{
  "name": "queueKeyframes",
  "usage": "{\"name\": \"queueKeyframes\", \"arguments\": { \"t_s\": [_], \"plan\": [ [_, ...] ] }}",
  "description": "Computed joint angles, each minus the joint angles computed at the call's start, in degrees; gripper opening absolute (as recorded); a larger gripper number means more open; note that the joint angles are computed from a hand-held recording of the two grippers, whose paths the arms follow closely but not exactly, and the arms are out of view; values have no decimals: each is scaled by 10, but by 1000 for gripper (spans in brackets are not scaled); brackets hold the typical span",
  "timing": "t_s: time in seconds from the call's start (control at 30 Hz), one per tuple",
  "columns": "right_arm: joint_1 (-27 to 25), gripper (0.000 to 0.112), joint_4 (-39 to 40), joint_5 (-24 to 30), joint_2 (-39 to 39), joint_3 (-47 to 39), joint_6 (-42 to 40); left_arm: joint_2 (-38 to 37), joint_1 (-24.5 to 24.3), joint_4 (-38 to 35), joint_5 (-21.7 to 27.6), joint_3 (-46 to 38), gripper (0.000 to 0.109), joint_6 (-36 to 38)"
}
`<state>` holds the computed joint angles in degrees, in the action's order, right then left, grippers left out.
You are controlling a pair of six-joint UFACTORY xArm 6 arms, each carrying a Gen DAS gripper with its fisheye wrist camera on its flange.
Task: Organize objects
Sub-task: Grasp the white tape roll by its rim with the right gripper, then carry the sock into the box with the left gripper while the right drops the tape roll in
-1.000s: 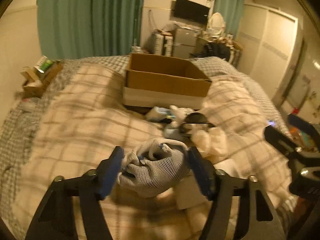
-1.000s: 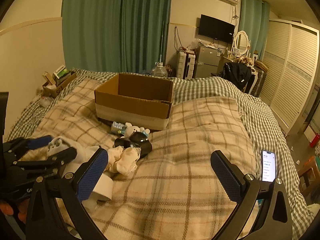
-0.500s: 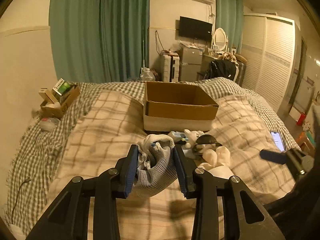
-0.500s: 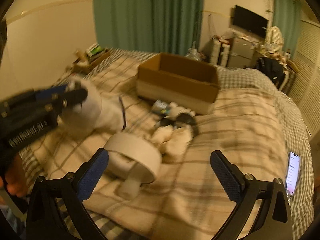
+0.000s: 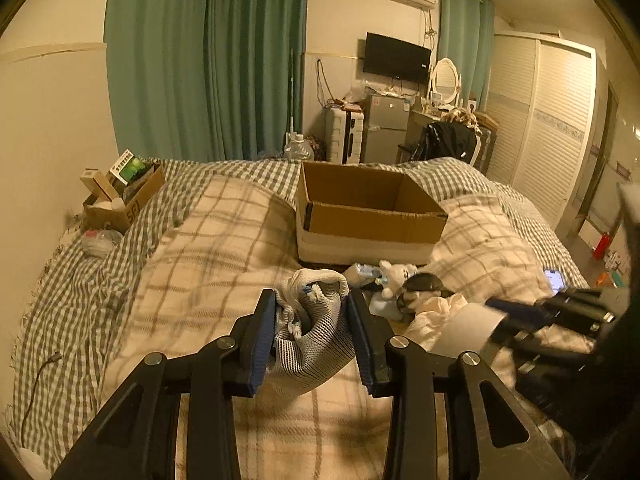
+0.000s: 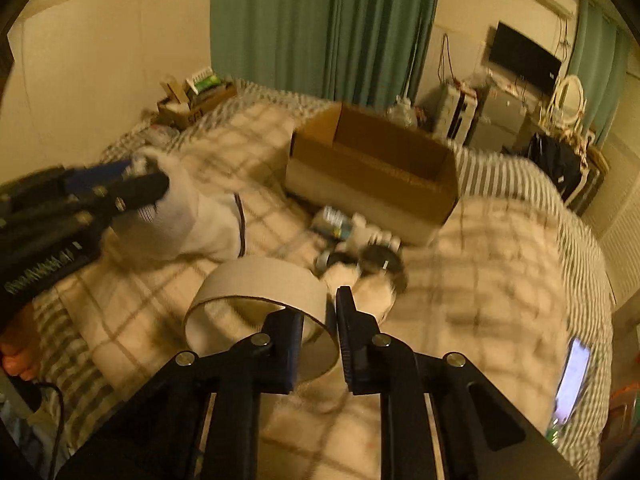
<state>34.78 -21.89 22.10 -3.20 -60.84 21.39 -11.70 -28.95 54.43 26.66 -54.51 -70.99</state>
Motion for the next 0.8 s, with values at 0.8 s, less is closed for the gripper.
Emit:
{"name": "queueKeyframes", "arguments": {
  "t_s": [0.8],
  "plan": [
    [-101,15,105,157,349,-584,-151,400,29,-160,64,-585,36,297]
  ]
}}
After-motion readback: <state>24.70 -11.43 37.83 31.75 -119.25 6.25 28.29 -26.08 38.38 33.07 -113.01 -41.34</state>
